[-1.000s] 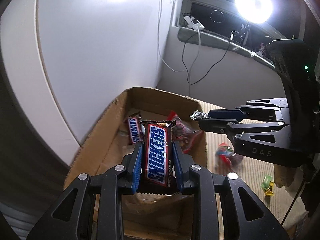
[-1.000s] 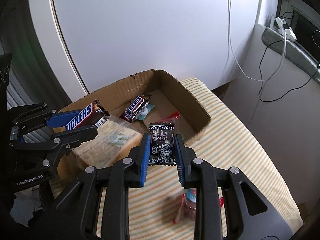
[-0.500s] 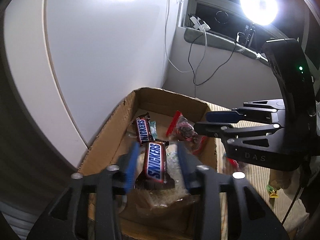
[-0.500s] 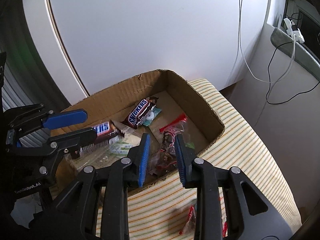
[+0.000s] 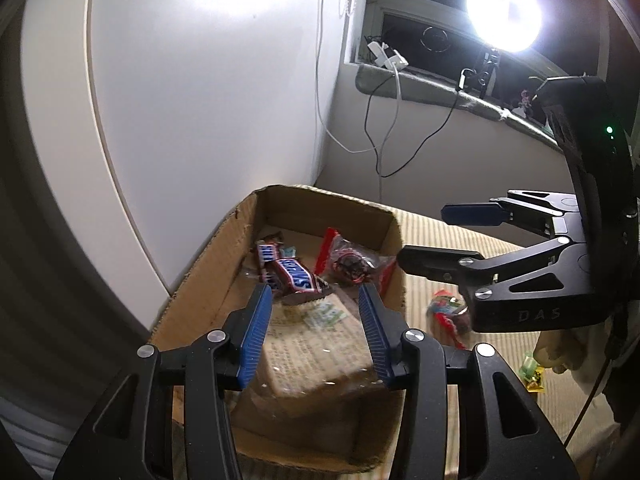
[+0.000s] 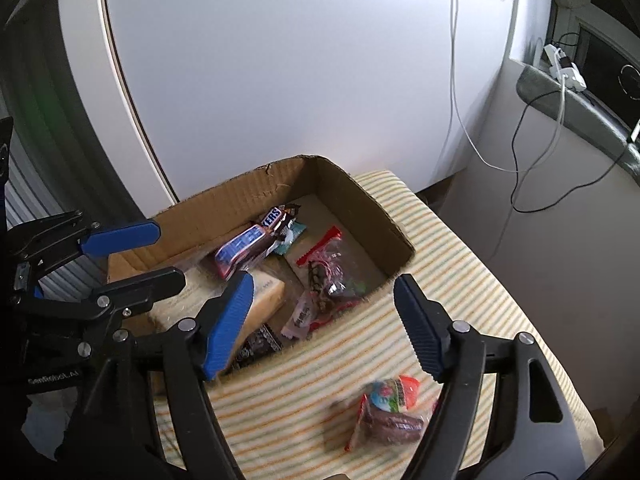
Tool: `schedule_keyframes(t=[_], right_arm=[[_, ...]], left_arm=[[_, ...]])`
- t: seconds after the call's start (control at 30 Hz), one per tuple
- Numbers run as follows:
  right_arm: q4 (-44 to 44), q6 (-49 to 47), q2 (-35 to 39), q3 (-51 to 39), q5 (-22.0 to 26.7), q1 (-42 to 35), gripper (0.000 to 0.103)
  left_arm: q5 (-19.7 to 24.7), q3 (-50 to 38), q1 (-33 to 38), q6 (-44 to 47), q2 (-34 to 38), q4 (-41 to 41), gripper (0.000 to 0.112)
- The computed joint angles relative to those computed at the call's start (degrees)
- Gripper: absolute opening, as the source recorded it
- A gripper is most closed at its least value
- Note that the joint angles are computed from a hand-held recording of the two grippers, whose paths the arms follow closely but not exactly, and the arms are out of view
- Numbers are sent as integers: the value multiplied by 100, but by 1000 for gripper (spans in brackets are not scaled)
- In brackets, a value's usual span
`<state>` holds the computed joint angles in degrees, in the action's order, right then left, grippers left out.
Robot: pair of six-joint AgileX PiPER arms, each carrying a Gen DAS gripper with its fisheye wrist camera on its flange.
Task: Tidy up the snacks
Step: 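Move both open grippers back over the remaining snacks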
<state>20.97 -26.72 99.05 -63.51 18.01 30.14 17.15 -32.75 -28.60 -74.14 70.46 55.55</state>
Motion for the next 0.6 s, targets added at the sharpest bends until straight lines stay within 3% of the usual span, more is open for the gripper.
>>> schedule_keyframes(t=[0.13, 0.37, 0.6], right_arm=[[230, -306, -376, 442, -91, -220, 83], [628, -946, -1145, 1403, -130, -892, 83], [1867, -2671, -1722, 2450, -33, -1837, 83]], left_arm=[[142, -17, -342, -150, -70, 18, 44], [290, -203, -1100, -807, 208, 438, 44], [262, -552, -1661, -1143, 818, 655, 44]])
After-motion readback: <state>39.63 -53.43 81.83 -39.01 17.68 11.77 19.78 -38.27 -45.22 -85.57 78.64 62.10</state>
